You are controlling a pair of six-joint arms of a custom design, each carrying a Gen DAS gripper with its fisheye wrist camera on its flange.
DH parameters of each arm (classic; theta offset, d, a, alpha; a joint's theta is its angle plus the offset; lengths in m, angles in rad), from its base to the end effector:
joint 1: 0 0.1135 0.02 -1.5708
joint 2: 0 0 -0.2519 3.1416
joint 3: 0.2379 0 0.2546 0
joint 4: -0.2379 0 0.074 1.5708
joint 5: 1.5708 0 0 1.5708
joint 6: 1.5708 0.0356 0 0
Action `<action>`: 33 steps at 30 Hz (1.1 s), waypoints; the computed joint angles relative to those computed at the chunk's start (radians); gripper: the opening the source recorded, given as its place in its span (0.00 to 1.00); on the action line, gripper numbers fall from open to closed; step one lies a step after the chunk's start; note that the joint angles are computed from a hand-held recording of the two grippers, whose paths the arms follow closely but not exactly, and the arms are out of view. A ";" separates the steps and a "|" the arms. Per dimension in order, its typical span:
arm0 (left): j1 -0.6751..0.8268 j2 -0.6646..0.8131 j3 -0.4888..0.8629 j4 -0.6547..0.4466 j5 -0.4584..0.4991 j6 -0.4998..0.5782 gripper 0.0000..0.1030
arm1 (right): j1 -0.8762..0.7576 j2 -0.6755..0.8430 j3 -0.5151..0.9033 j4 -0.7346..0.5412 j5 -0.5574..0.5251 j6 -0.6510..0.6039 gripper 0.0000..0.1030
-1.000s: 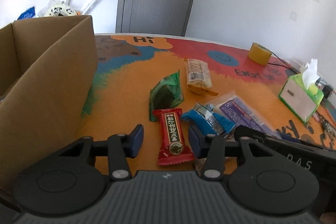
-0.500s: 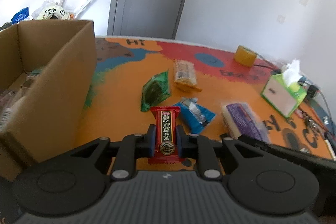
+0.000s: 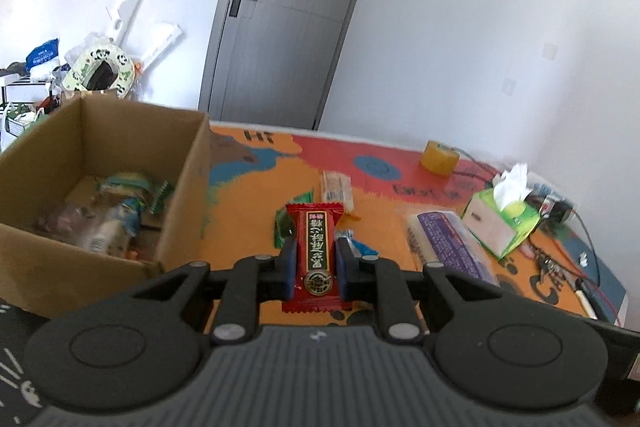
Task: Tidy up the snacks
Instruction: 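Carry both held snacks over the cardboard box and release them inside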
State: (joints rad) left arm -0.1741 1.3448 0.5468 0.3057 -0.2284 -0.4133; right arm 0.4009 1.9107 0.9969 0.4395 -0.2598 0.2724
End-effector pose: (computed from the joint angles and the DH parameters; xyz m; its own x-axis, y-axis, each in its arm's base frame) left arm 0.2723 -0.0397 0.1724 -0.4152 -0.3242 -0.8500 -0.2124 0.9431 -0.2559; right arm 0.3638 0.1641 0.1422 -0.5631 0.0438 -0.8252 -0.4528 0.8191 0.3523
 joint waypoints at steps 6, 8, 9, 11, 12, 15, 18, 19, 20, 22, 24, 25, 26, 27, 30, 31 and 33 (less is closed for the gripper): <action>0.017 -0.137 -0.050 -0.025 0.000 0.011 0.18 | 0.035 -0.062 -0.033 0.027 0.015 -0.004 0.28; 0.029 -0.177 -0.065 -0.031 0.005 0.014 0.18 | 0.048 -0.076 -0.037 0.032 0.023 -0.004 0.28; 0.037 -0.196 -0.069 -0.037 0.008 0.014 0.18 | 0.056 -0.082 -0.037 0.033 0.030 -0.004 0.28; 0.055 -0.233 -0.080 -0.052 0.018 0.016 0.18 | 0.073 -0.086 -0.030 0.033 0.044 0.001 0.28; 0.064 -0.249 -0.084 -0.059 0.024 0.017 0.18 | 0.080 -0.085 -0.024 0.034 0.045 0.007 0.28; 0.096 -0.285 -0.095 -0.075 0.040 0.032 0.18 | 0.103 -0.079 -0.010 0.035 0.056 0.024 0.28; 0.135 -0.321 -0.104 -0.099 0.061 0.046 0.18 | 0.125 -0.068 0.014 0.024 0.062 0.029 0.28; 0.145 -0.327 -0.106 -0.102 0.064 0.049 0.18 | 0.131 -0.064 0.022 0.022 0.064 0.028 0.28; 0.157 -0.333 -0.107 -0.105 0.069 0.051 0.18 | 0.140 -0.061 0.028 0.021 0.067 0.026 0.28; 0.190 -0.353 -0.115 -0.114 0.088 0.056 0.18 | 0.154 -0.054 0.045 0.014 0.071 0.026 0.28; 0.217 -0.362 -0.118 -0.116 0.101 0.059 0.18 | 0.169 -0.047 0.061 0.007 0.078 0.025 0.28; 0.233 -0.364 -0.119 -0.117 0.109 0.060 0.18 | 0.175 -0.043 0.071 0.002 0.080 0.025 0.28; 0.248 -0.365 -0.120 -0.117 0.117 0.060 0.18 | 0.182 -0.038 0.082 -0.004 0.082 0.023 0.28; 0.264 -0.365 -0.120 -0.116 0.125 0.061 0.18 | 0.187 -0.032 0.093 -0.008 0.083 0.021 0.28; 0.307 -0.354 -0.115 -0.110 0.149 0.066 0.18 | 0.204 -0.014 0.125 -0.026 0.088 0.024 0.28; 0.318 -0.346 -0.113 -0.105 0.154 0.066 0.18 | 0.208 -0.002 0.143 -0.035 0.086 0.025 0.28; 0.353 -0.339 -0.109 -0.100 0.174 0.064 0.18 | 0.218 0.013 0.168 -0.048 0.082 0.029 0.28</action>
State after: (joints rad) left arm 0.1787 1.0062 0.4381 0.2059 -0.0547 -0.3497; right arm 0.6186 1.9234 1.1648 0.3915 -0.1780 0.3012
